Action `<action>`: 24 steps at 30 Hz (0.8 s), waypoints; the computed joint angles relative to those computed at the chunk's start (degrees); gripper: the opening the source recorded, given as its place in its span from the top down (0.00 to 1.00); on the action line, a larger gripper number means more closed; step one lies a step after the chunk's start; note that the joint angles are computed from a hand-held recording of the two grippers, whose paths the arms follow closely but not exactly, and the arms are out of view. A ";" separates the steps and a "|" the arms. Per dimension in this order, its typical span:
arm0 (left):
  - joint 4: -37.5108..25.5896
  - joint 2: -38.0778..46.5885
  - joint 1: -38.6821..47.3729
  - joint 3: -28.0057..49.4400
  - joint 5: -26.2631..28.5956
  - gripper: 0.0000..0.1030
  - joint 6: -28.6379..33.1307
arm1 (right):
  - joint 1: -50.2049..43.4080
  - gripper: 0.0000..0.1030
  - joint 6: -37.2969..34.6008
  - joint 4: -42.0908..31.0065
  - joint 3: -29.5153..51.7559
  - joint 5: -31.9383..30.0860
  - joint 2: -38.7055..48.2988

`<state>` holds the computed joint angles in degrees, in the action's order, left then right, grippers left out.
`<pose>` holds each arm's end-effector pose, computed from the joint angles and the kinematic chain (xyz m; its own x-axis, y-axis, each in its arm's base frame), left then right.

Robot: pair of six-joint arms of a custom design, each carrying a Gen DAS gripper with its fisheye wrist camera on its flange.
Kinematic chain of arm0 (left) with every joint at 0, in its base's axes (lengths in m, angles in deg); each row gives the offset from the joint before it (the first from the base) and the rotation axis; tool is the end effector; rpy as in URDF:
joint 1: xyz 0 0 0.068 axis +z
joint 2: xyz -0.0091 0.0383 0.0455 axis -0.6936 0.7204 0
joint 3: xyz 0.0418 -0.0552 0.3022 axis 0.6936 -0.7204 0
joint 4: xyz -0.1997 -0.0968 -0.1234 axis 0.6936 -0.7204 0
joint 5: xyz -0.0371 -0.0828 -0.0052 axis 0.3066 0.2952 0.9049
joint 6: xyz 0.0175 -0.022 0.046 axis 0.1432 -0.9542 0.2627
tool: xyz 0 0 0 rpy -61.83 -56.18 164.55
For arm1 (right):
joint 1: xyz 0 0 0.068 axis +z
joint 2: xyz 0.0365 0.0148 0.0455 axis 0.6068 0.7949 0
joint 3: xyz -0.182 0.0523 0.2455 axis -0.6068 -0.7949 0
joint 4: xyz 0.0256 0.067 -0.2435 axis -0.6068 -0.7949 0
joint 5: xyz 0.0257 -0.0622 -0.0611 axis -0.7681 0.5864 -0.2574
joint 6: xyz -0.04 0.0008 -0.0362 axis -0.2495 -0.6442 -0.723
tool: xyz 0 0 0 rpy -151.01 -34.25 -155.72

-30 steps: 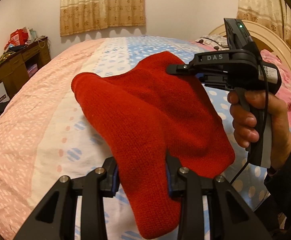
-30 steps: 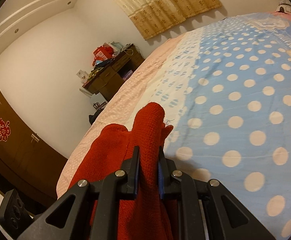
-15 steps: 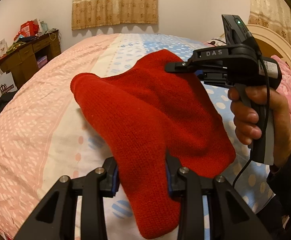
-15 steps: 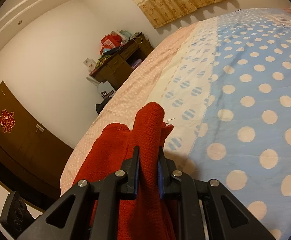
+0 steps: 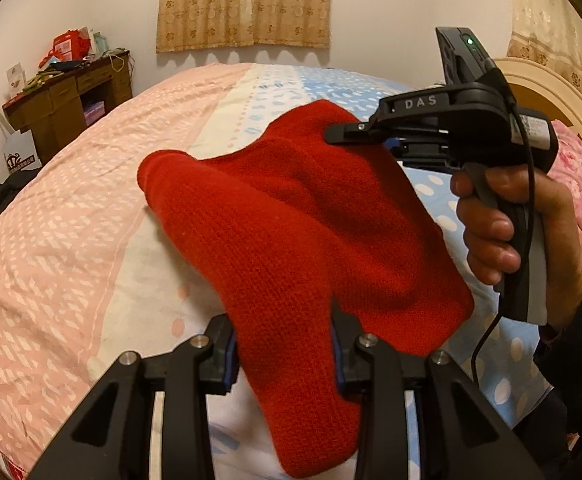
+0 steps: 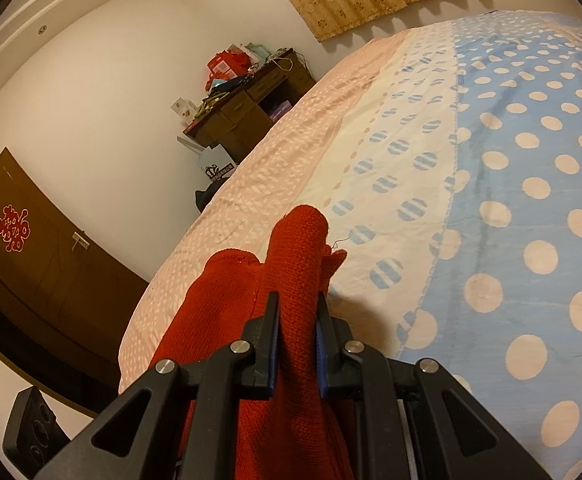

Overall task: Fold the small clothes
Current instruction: 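Lift the folded sweater with both grippers and carry it across the bed, then lower the sweater onto the pink-dotted quilt and open both grippers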

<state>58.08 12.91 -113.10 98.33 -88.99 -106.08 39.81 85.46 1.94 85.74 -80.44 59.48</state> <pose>0.1033 -0.2113 0.0997 -0.7072 0.0172 -0.7068 0.1104 0.9901 -0.0864 0.2998 0.0352 0.0885 -0.7927 0.0884 -0.6032 -0.3417 0.7549 0.5597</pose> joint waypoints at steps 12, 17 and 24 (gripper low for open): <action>0.92 1.56 -1.65 -1.24 -0.80 0.65 -2.52 | 1.91 0.86 0.76 -0.72 1.70 1.27 1.31; 3.52 4.09 -2.78 -2.79 -0.93 0.65 -4.89 | 2.49 0.86 0.90 -0.74 2.63 2.78 3.13; 6.90 7.49 -4.33 -4.48 -1.43 0.51 -8.62 | 2.47 0.86 -0.04 -1.29 3.88 5.92 6.60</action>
